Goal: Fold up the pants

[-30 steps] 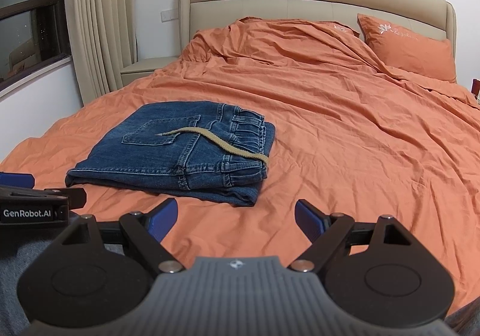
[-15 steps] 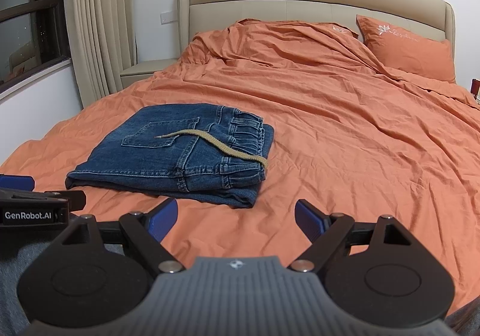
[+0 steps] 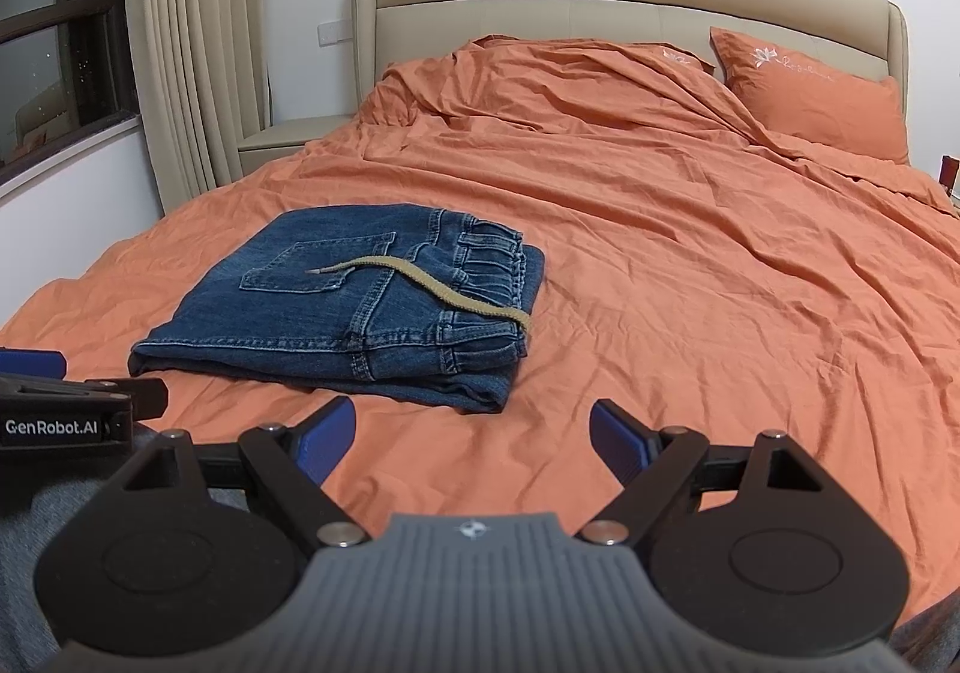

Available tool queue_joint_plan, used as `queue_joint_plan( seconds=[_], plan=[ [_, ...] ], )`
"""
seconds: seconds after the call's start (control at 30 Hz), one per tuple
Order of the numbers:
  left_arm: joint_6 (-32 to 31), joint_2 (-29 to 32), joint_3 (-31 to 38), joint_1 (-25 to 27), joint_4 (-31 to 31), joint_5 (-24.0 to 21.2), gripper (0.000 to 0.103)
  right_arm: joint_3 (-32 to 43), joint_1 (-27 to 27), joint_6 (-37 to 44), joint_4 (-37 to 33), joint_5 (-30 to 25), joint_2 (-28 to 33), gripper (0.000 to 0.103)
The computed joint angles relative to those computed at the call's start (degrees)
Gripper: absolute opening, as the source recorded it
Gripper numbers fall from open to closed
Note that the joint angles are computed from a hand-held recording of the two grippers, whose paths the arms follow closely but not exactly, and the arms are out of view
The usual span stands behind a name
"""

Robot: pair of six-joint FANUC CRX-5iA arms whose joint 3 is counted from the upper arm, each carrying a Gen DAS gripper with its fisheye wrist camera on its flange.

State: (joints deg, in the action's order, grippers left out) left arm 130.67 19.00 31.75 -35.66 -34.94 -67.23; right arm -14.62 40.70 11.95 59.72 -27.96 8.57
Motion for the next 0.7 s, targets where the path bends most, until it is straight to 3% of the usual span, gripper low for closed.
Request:
queue_joint_plan(
  seconds=[0.7],
  plan=[
    [-0.2, -0.2, -0.2, 0.2, 0.2, 0.3, 0.102, 0.1, 0.3, 0.5, -0.5, -0.2, 0.1, 0.082]
  ],
)
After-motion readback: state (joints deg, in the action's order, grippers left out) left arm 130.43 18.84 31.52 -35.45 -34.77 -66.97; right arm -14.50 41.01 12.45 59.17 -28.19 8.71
